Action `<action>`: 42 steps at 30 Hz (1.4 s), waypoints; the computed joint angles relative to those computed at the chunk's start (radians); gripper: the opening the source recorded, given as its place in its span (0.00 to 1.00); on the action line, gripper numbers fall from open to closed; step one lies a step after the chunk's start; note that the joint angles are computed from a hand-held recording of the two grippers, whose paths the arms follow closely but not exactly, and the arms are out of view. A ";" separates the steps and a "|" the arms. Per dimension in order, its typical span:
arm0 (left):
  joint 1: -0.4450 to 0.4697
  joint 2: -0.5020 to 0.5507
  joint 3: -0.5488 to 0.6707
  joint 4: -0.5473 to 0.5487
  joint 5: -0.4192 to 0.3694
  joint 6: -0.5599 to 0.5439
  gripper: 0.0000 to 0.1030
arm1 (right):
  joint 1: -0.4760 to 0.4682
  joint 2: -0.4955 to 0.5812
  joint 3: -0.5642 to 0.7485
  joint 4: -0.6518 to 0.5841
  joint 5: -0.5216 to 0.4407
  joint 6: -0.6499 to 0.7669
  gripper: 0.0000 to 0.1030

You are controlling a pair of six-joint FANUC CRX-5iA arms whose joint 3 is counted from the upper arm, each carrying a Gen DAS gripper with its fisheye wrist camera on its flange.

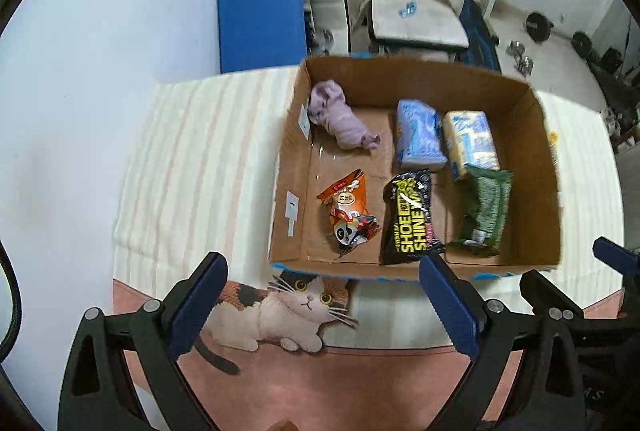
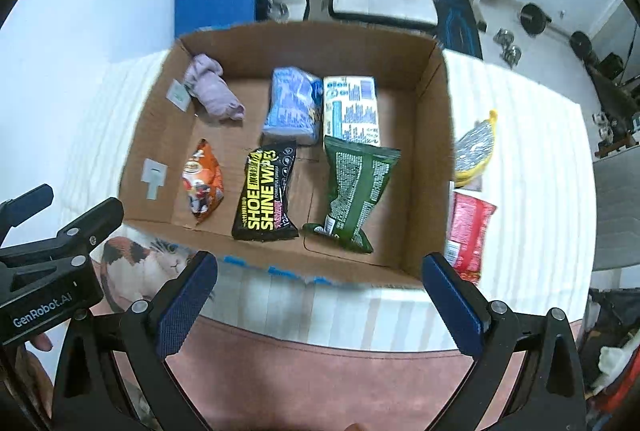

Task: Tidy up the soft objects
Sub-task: 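Place the orange bag and black-yellow wipes pack into the box, open grippers, then grasp the yellow-silver sponge with left gripper while right gripper grasps red packet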

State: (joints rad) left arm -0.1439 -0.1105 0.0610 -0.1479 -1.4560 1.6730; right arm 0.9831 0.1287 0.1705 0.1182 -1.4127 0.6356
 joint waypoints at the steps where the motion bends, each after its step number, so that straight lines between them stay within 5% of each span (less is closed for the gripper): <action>1: -0.004 -0.018 -0.001 -0.003 0.000 0.003 0.95 | 0.010 -0.018 -0.007 0.010 -0.002 -0.013 1.00; 12: -0.043 -0.084 0.027 -0.010 -0.021 0.057 0.95 | 0.082 -0.144 -0.049 0.078 0.007 -0.088 1.00; 19: -0.138 0.007 0.099 -0.026 0.003 0.102 0.95 | 0.023 -0.229 -0.117 0.055 0.040 -0.130 1.00; 25: -0.268 0.230 0.276 -0.050 0.003 0.045 0.96 | -0.140 -0.272 -0.271 0.022 0.032 -0.188 1.00; 33: -0.387 0.584 0.635 -0.104 -0.131 -0.061 0.96 | -0.422 -0.141 -0.365 -0.274 0.151 -0.032 0.98; 42: -0.459 0.925 1.069 -0.131 -0.365 -0.164 0.95 | -0.484 -0.050 -0.381 -0.413 0.221 0.081 0.59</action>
State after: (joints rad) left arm -0.6026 0.8149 1.1297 -0.2788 -1.8212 1.5095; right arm 0.4996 0.0792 -0.2106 -0.2950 -1.1914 0.7170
